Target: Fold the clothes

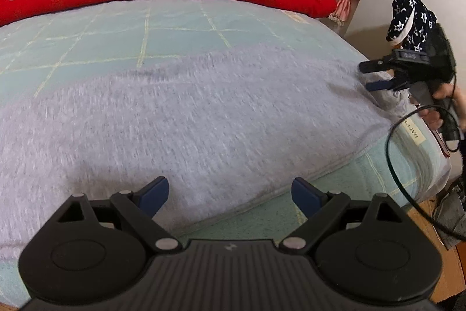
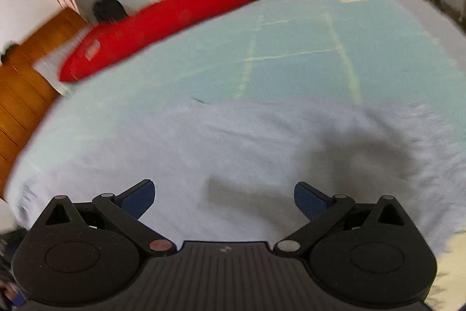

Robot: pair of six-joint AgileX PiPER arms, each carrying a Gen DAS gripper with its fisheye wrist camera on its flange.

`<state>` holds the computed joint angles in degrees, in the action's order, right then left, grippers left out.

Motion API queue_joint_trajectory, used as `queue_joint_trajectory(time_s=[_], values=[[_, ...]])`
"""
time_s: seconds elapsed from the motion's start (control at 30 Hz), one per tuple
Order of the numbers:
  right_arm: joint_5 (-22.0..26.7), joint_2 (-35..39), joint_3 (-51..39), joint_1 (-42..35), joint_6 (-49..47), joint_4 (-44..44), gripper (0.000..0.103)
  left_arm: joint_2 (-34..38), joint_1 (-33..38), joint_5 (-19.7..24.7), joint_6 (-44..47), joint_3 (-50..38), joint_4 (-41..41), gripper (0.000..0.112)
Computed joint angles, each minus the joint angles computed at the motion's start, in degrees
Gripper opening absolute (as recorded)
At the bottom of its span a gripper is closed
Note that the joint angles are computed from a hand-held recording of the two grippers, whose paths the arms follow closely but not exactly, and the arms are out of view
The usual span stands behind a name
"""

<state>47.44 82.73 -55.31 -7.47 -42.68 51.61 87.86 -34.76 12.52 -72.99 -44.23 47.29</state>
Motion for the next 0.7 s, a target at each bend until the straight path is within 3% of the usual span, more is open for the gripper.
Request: queue_joint_trajectory(time_s=[0.07,0.17,0.27,0.4,0.57,0.7], values=[[-0.32,1.61,1.31,1.52,1.72,-0.14,0.103,0.13,0.09,0.12,1.61,0.32,-1.83,0.091],[-3.89,-2.09,7.00,3.16,1.51,-1.73,0.103,0.31,0.27,0.31,3.94,0.76,-4.46,0.091],[-2.70,-7.44,8.91,3.27,7.99,-6.23,0.103,0.21,0.62,0.17,1.87,1.40,-2.53,0.091],[-8.58,-13.19,10.29,12.53,16.99,-16.71,0.103,0.25,1.31,-1.58,-2.14,0.82,3.33,0.091],[-14.99,-8.24,10.38,21.71,29.25,-28.61,0.103,1.81,2.06,-1.74,-3.21,-1.03,5.47,0.091],[-20.62,-7.67,12.12,27.93,43.29,-41.83,0.103,3.38,2.99,-2.40,0.81,-0.13,-0.84,0.091]])
